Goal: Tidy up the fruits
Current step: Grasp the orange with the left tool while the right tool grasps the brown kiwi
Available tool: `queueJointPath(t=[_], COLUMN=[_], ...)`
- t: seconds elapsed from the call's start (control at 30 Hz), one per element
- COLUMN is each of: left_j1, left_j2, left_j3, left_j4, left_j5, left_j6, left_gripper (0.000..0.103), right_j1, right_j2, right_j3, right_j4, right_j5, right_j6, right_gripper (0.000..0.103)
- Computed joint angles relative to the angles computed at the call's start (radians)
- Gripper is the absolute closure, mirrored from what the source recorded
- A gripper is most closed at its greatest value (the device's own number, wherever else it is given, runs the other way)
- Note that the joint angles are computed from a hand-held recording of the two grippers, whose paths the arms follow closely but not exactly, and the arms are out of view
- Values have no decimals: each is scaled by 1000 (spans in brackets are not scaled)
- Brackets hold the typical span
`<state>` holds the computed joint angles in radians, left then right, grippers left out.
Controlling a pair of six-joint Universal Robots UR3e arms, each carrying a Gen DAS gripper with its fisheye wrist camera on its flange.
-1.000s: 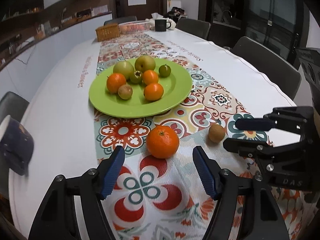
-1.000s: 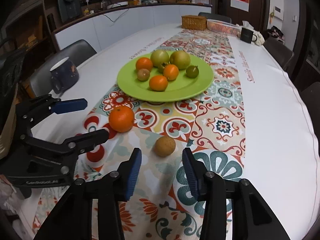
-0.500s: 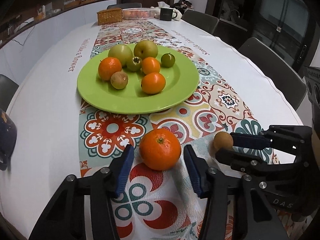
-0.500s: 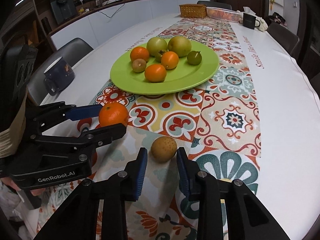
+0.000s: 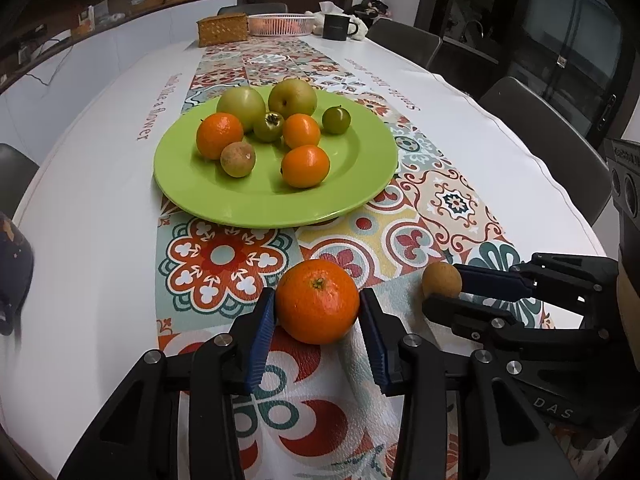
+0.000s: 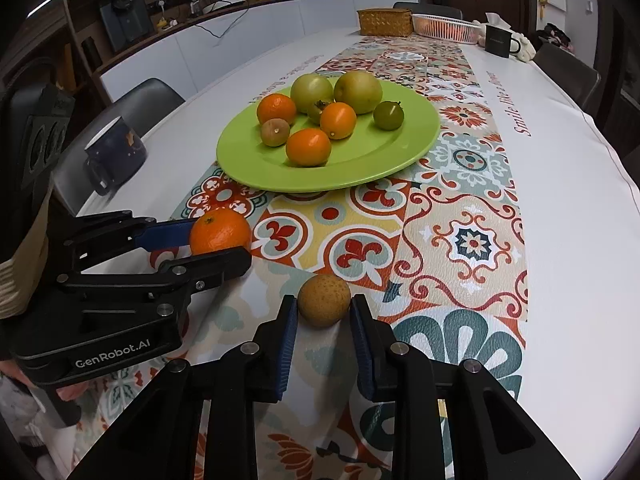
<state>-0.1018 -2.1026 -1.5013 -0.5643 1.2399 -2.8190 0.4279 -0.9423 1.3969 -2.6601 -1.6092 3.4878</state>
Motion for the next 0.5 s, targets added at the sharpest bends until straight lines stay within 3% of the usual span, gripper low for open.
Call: queueJointPath(t=[0.5], left_j1=[3], left_j2=[136], left_j3=[-98], left_j4=[56], left_j5=[40], left_j6=[-44], left_gripper=[62], right_j1=[25], right_j2=[-95], right_j3=[51], right_j4=[-39], right_j5=[-58], right_j6=[-7], right_gripper=[75])
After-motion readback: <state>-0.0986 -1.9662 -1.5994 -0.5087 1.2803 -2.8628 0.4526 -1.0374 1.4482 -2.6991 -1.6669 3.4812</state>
